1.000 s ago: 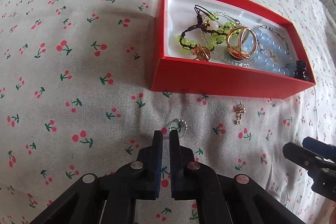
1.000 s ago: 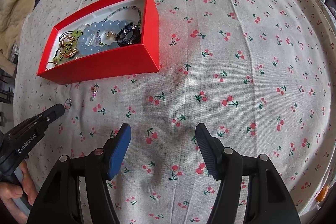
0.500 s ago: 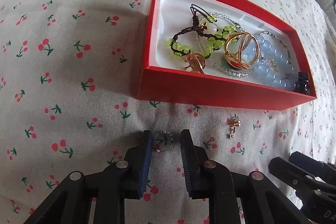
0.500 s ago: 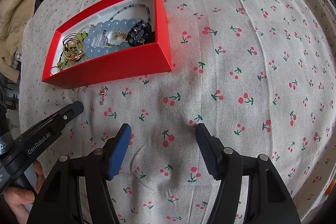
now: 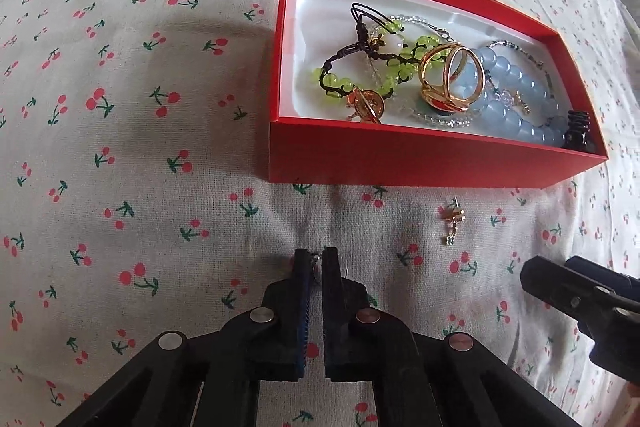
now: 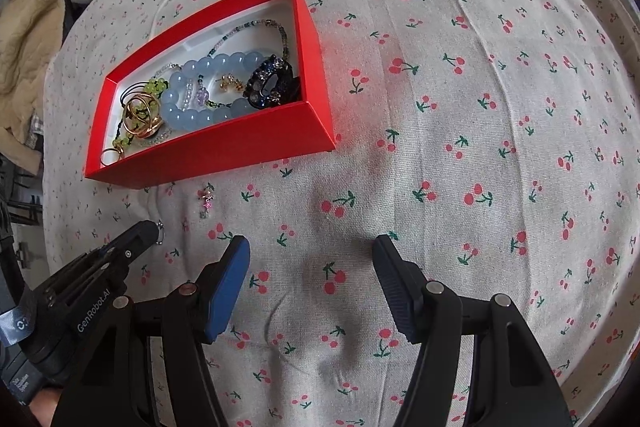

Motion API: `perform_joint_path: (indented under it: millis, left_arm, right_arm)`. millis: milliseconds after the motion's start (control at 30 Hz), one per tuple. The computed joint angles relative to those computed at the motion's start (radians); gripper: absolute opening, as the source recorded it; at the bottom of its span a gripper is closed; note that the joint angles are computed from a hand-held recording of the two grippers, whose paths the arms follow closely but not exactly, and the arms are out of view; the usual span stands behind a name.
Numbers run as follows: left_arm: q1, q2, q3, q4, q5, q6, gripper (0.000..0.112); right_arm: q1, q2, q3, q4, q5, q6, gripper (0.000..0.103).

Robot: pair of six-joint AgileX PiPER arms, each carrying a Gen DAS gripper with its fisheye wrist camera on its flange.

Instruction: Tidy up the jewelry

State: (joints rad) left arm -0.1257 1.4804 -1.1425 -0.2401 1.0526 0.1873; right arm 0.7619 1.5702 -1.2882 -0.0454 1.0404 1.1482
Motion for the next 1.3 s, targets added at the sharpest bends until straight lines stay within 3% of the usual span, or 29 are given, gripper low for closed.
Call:
perform_joint_path:
  millis: [133, 233, 300, 367, 467, 567, 700, 1033, 1300]
  left_arm:
    - [0.045, -0.023, -0.002, -0.029, 0.026, 0.041, 0.0]
    - [0.082, -0.026, -0.007, -0.051, 0.046, 0.07, 0.0]
    - [0.109, -0.025, -0.012, -0.07, 0.06, 0.088, 0.0]
    - [0.141, -0.021, -0.016, -0.093, 0.079, 0.11, 0.0]
    - [0.188, -0.023, -0.019, -0.111, 0.114, 0.139, 0.003]
    - [0.21, -0.013, -0.021, -0.128, 0.131, 0.152, 0.015]
    - [0.213, 0.004, -0.028, -0.136, 0.147, 0.148, 0.027]
    - [0.163, 0.023, -0.038, -0.119, 0.155, 0.06, 0.031]
    - [0.075, 0.036, -0.036, -0.129, 0.107, 0.009, 0.031]
  right_arm:
    - [0.011, 0.027, -0.028, -0.015, -0.033, 0.03, 0.066]
    - [0.008, 0.034, -0.019, 0.001, -0.115, 0.039, 0.064]
    - [0.001, 0.054, -0.023, 0.029, -0.157, 0.023, 0.046]
    - [-0.001, 0.087, -0.041, 0.048, -0.174, 0.011, 0.037]
    - [0.02, 0.133, -0.09, -0.006, -0.154, 0.035, 0.032]
    - [0.032, 0.153, -0.114, -0.042, -0.157, 0.044, 0.028]
    - [0.052, 0.187, -0.156, -0.082, -0.112, 0.034, 0.01]
    - [0.051, 0.11, -0.102, -0.061, -0.102, 0.043, 0.006]
    - [0.055, 0.017, -0.035, -0.065, -0.108, 0.052, 0.006]
